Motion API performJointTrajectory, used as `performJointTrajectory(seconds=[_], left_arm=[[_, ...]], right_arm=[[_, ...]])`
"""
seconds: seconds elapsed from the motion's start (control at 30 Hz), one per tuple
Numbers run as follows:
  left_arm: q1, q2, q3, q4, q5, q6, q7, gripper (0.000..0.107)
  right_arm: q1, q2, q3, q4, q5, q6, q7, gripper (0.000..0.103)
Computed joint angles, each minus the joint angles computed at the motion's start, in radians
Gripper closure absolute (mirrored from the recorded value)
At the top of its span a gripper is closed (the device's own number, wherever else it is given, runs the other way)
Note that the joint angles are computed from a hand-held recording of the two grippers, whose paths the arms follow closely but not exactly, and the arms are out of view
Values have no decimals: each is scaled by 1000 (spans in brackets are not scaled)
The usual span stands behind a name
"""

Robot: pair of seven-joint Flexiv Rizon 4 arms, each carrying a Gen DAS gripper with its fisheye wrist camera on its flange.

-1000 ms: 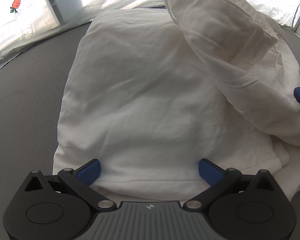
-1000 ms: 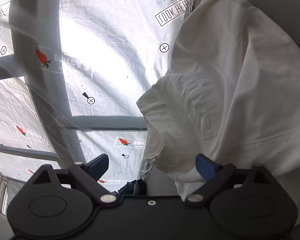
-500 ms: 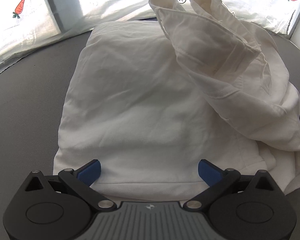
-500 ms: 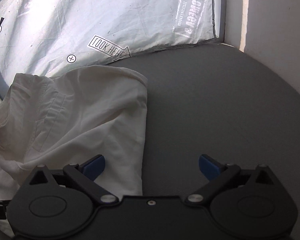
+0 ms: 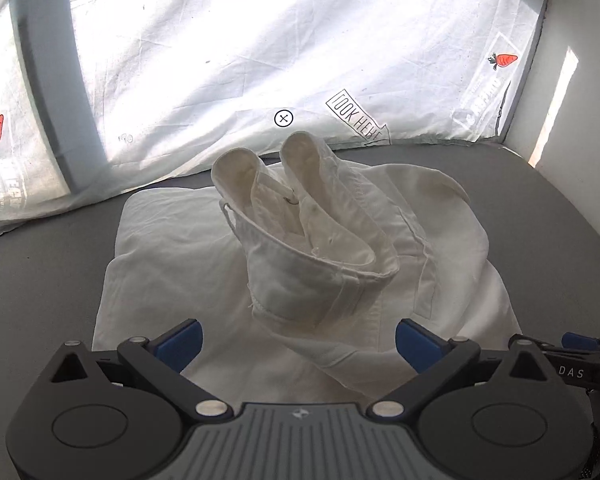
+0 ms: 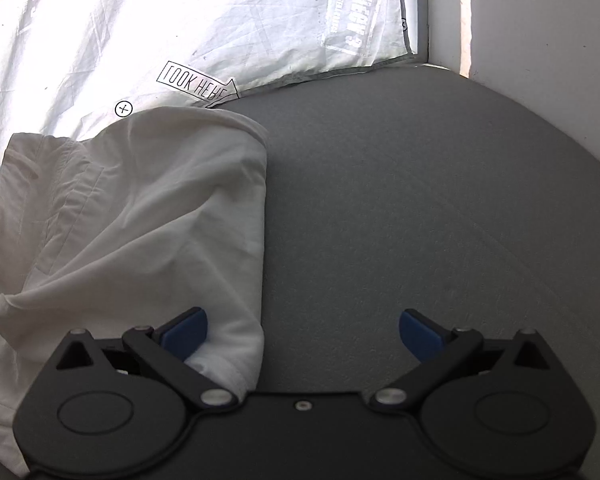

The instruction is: Fold clothes

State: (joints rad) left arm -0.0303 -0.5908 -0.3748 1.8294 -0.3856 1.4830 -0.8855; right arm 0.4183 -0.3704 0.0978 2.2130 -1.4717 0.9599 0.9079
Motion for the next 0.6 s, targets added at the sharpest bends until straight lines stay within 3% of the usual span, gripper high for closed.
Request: performJointTrajectory(seconds=[0.07, 0.17, 0.2, 0.27, 0.4, 0.6], left_arm=[[-2, -20, -12, -15, 3, 14, 6, 15], [-39, -42, 23, -45, 19, 17, -20, 39], [-24, -47, 2, -43, 16, 27, -17, 51], [43, -53, -89, -17, -8, 66, -8, 58], [176, -67, -251, 47, -3, 195, -50, 85], [404, -84, -518, 133, 110, 348, -145, 88]], right_arm=[[-2, 2, 2, 4, 3, 7, 1, 0], [6, 3, 7, 6, 23, -4, -11, 0], [10, 2, 8, 5, 29, -10, -13, 0], [17, 0, 9, 2, 45, -18, -24, 0], [43, 12, 17, -2, 110, -73, -71, 0], [72, 50, 32, 18, 141, -139, -67, 0]])
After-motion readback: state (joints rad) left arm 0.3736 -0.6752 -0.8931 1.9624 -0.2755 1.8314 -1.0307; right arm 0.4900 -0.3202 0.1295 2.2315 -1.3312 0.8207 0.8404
